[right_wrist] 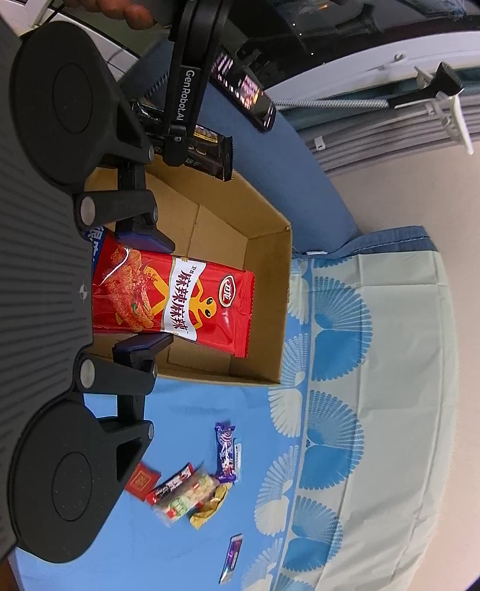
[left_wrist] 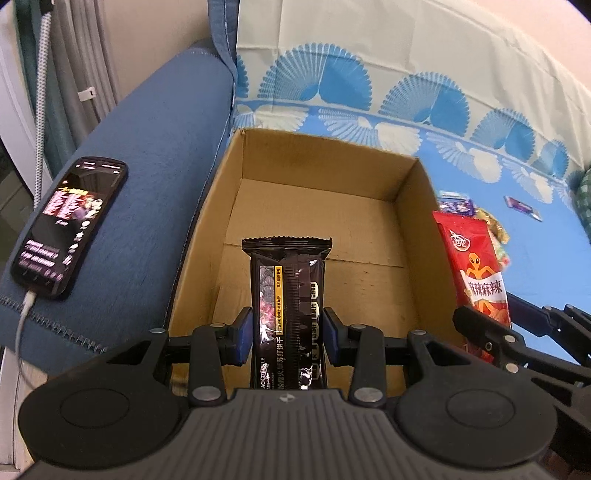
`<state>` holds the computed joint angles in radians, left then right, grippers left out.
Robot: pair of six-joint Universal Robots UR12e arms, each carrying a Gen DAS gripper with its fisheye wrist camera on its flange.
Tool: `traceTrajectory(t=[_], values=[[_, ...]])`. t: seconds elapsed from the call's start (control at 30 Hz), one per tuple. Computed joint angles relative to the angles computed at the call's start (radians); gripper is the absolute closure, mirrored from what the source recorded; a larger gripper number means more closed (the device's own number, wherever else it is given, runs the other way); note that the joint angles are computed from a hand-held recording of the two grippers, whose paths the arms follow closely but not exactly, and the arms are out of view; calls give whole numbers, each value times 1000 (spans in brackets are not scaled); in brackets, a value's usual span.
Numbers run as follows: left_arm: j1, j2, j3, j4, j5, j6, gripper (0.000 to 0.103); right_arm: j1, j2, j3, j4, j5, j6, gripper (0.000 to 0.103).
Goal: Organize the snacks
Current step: 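Carry the chocolate bar and red packet over the cardboard box with both tools, then open both tools to drop the chocolate bar and red packet into the box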
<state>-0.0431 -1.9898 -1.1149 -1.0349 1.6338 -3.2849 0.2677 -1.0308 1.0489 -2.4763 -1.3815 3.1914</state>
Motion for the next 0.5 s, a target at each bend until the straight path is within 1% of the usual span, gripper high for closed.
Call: traceTrajectory(t=[0.33, 0.5], values=[[8, -104, 105, -78, 13, 26, 60, 4, 115, -151, 117, 0, 1, 55], [8, -138, 136, -96, 35, 42, 60, 5, 147, -186, 151, -6, 8, 55]])
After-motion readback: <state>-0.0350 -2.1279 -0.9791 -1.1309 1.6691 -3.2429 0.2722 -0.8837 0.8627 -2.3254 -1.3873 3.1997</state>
